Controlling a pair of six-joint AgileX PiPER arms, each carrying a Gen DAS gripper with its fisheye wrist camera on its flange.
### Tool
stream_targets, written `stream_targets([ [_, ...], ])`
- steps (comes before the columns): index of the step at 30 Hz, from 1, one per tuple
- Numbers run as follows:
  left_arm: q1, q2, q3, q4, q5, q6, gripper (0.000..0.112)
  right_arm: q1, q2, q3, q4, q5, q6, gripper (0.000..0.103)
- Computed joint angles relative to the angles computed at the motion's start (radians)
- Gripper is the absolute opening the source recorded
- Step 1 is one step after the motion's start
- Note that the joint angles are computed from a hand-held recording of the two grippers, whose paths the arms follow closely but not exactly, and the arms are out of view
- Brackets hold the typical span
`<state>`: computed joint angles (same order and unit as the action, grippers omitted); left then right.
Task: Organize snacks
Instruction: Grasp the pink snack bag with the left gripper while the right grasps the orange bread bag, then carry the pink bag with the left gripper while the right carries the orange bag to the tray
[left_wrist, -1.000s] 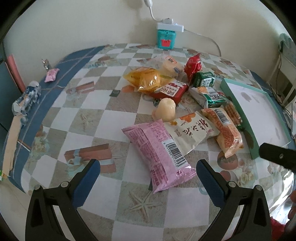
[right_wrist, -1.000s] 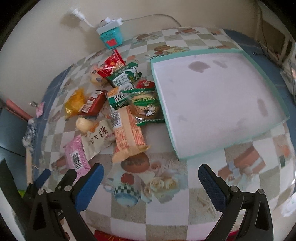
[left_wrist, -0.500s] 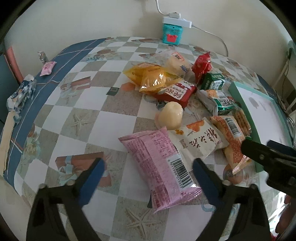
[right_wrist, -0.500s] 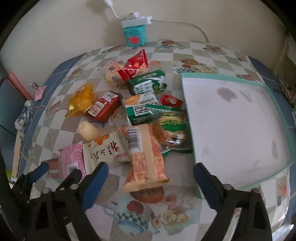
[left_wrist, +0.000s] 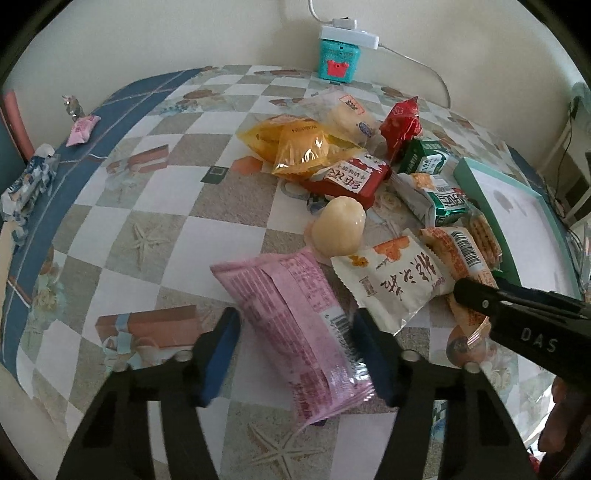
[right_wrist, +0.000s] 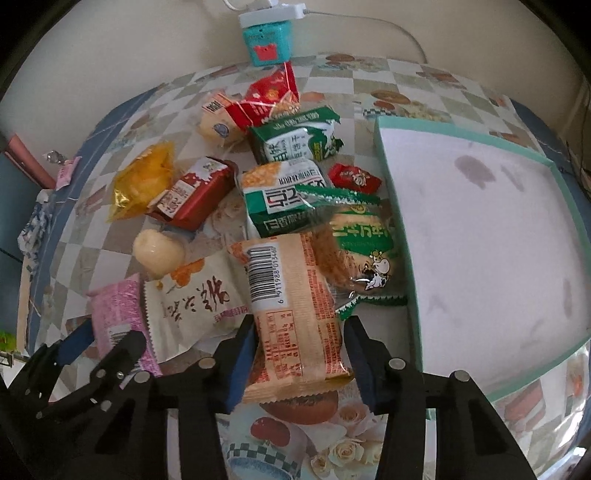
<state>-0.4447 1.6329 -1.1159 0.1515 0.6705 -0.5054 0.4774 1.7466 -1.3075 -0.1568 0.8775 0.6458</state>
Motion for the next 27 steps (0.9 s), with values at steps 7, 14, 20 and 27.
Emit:
stream_targets([
  [7, 0.007, -0.019, 0.007, 0.022, 0.006, -0.02, 0.045, 0.012, -0.003, -0.001, -0.008, -0.003, 0.003, 0.042],
  [14, 0.034, -0.063, -0.015, 0.034, 0.069, -0.024, 0.042, 0.016, -0.037, 0.003, 0.009, -0.008, -0.009, 0.042],
  [20, 0.029, -0.107, -0.091, 0.08, 0.163, -0.034, 0.042, 0.01, -0.102, 0.02, 0.025, -0.034, -0.011, 0.041],
  [27, -0.005, -0.097, -0.31, 0.089, 0.356, 0.0, 0.042, -0.011, -0.176, 0.015, 0.017, -0.042, 0.006, 0.041],
])
